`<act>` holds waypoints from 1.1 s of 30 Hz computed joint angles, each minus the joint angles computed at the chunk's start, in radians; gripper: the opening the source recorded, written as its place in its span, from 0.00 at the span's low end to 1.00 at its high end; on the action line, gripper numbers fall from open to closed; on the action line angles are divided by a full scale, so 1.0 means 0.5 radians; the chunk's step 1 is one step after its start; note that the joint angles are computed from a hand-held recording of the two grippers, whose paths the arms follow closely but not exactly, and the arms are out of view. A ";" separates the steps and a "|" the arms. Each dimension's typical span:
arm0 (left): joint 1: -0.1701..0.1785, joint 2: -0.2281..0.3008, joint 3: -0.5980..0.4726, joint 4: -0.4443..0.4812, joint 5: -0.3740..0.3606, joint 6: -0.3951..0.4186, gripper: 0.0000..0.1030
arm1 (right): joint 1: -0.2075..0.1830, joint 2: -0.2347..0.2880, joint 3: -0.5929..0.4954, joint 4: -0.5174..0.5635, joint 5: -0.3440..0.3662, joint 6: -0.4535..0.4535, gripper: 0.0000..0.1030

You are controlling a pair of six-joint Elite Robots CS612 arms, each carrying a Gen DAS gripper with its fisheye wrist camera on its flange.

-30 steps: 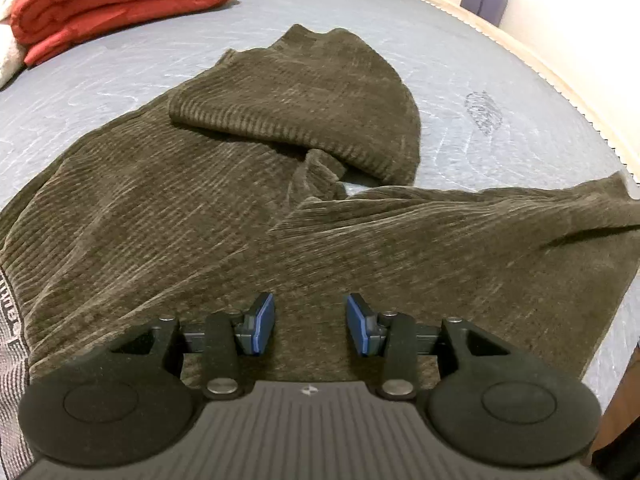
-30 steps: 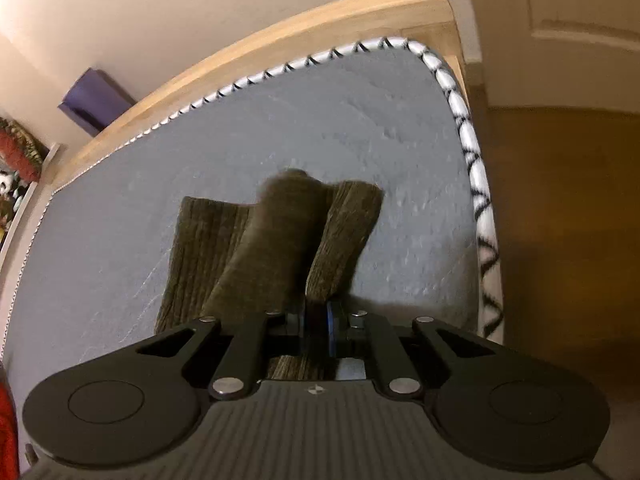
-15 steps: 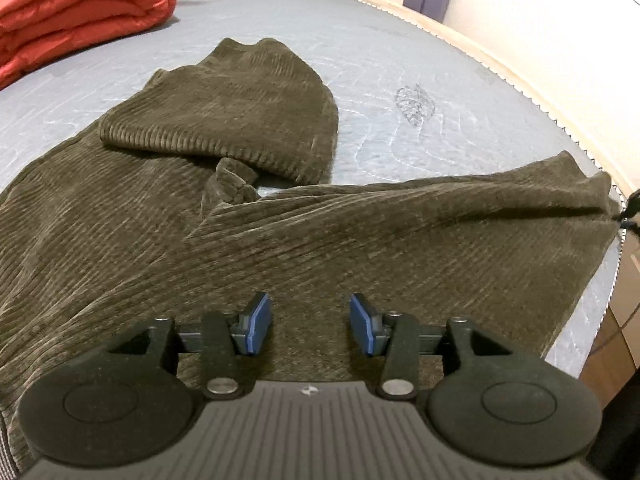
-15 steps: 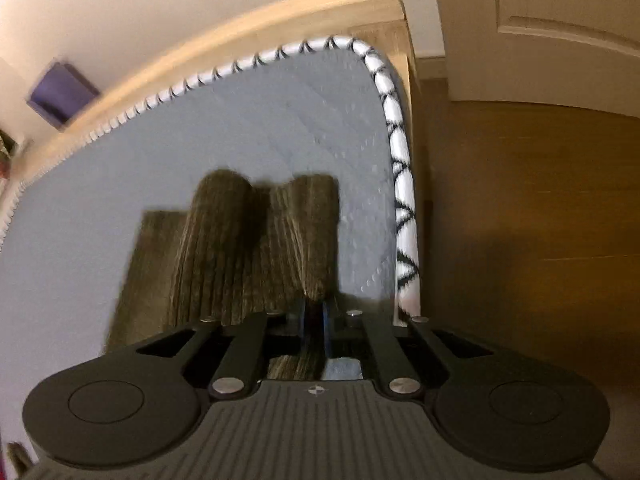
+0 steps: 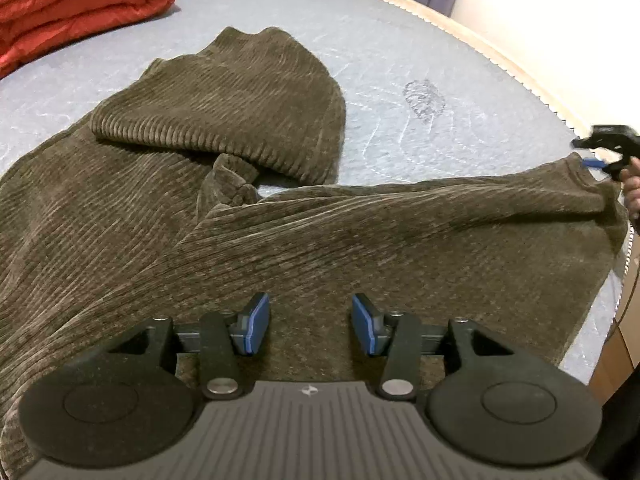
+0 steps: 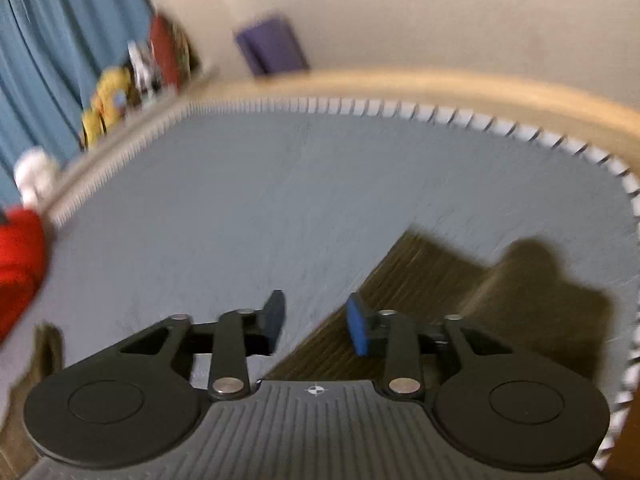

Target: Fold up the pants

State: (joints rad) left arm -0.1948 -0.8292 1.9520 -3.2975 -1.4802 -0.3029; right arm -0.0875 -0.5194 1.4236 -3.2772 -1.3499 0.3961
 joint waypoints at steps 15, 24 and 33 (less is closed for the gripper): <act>0.048 0.039 -0.052 -0.053 -0.098 0.022 0.49 | 0.208 0.252 -0.491 0.003 -0.821 -0.031 0.04; 0.028 0.049 -0.031 -0.200 -0.373 0.228 0.49 | 0.136 0.202 -0.416 0.211 -0.665 0.071 0.47; -0.076 0.023 -0.011 0.106 -0.397 0.588 0.49 | -0.082 0.065 -0.048 -0.010 -0.766 0.256 0.49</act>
State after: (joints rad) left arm -0.2327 -0.8178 1.9466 -3.2446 -1.6788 -0.0090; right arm -0.1283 -0.4871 1.3995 -3.2824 -1.7327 0.5244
